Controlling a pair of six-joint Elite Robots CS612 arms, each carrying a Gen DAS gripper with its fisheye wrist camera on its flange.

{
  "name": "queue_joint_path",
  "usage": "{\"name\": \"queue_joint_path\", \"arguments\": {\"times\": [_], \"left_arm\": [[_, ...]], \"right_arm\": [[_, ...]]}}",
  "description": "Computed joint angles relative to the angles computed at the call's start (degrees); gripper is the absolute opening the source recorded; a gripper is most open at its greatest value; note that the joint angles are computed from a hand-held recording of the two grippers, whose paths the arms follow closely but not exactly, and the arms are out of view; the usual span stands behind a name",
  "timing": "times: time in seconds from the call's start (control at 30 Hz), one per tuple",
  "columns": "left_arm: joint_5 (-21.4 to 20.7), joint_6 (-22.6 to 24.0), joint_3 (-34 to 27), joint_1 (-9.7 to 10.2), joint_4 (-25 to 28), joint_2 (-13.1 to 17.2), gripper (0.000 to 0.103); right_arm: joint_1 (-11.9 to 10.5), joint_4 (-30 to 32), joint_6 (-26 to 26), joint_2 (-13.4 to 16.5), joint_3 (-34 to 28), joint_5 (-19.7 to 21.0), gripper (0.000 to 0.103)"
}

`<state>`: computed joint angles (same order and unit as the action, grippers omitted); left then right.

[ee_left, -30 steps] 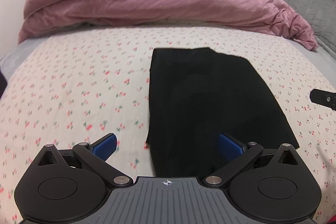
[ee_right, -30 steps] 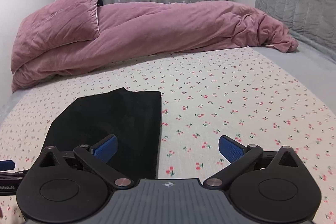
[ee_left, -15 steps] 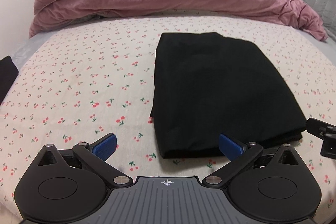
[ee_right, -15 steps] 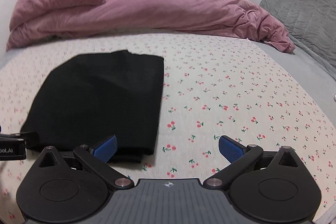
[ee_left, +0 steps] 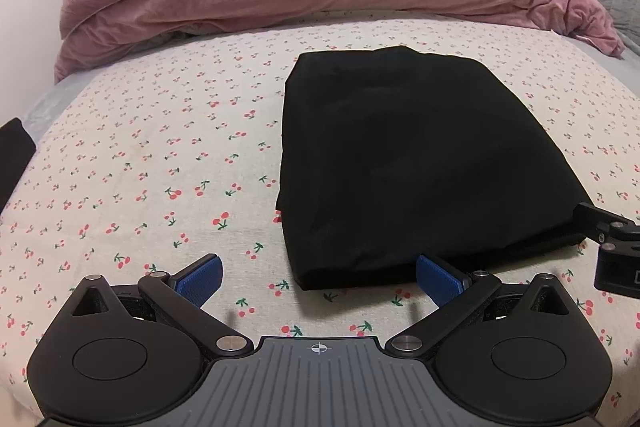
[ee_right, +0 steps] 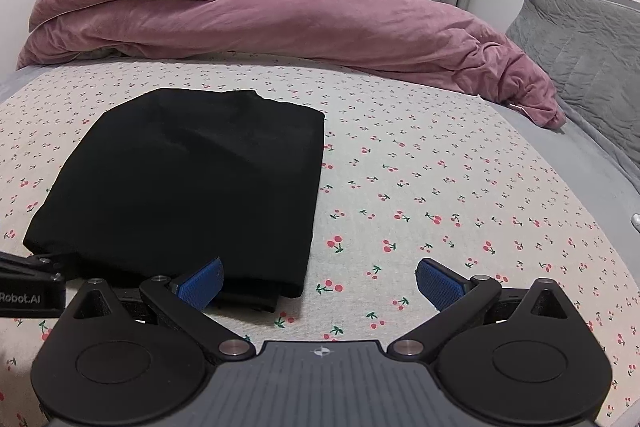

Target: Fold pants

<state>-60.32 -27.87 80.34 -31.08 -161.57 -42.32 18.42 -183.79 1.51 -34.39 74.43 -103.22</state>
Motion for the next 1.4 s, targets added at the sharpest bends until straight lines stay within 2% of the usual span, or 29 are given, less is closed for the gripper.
{"name": "queue_joint_path", "arguments": {"times": [0.6, 1.4], "left_arm": [[0.47, 0.2, 0.79, -0.17, -0.02, -0.33, 0.103], [0.24, 0.05, 0.78, -0.15, 0.06, -0.33, 0.103]], "right_arm": [[-0.21, 1.47, 2.95, -0.12, 0.01, 1.65, 0.103], [-0.28, 1.26, 3.18, -0.15, -0.01, 2.57, 0.103]]}}
